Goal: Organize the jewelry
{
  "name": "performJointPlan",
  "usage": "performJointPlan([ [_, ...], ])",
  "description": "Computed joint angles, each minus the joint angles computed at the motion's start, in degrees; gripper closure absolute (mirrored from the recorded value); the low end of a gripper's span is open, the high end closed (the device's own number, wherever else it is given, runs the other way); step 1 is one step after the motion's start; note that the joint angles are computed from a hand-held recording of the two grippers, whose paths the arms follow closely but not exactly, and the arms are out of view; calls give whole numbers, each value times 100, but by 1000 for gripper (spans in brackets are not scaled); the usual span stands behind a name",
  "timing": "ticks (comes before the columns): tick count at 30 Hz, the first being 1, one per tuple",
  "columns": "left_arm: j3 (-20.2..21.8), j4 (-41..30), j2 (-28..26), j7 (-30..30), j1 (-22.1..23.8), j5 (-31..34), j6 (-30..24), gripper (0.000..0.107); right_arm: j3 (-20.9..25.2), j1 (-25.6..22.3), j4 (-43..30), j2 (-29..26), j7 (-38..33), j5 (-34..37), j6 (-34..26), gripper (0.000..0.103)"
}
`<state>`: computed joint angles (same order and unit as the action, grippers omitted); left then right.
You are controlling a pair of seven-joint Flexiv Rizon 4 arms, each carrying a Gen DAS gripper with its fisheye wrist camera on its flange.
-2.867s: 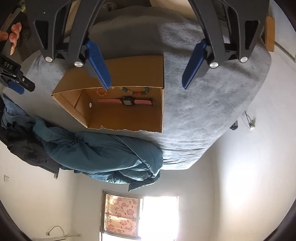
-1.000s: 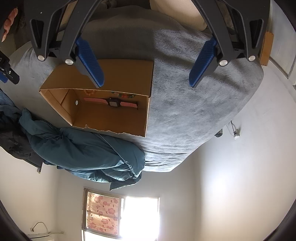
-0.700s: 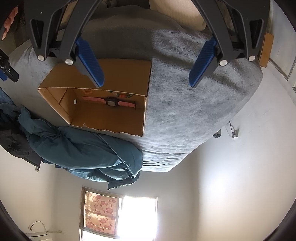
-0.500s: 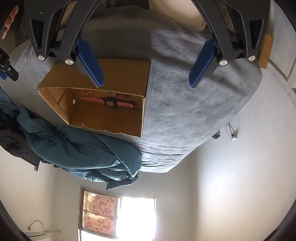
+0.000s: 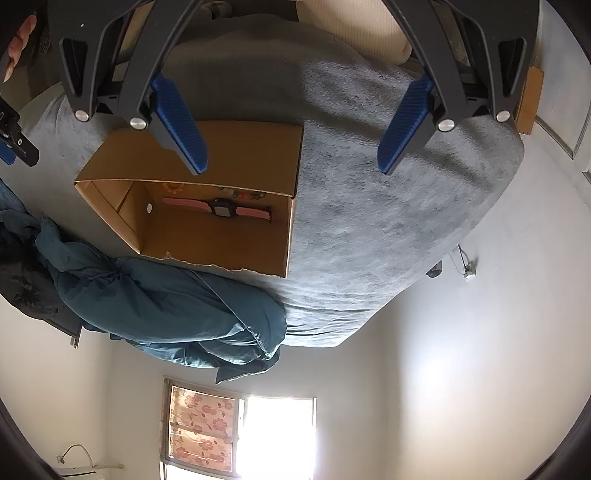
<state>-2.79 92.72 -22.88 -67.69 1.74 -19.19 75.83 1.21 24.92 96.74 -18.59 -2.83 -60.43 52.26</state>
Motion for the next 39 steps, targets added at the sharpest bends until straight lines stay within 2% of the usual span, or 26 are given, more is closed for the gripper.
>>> performJointPlan([
  [8,-13,-132,-52,24,8,-2,-174,16,6,8,-49,-31,-36,51,-25,15],
  [39,241,-1413,-651,-510,-83,579,-1355,16,-169,310,-1285,-725,-1189,1328,-644,15],
])
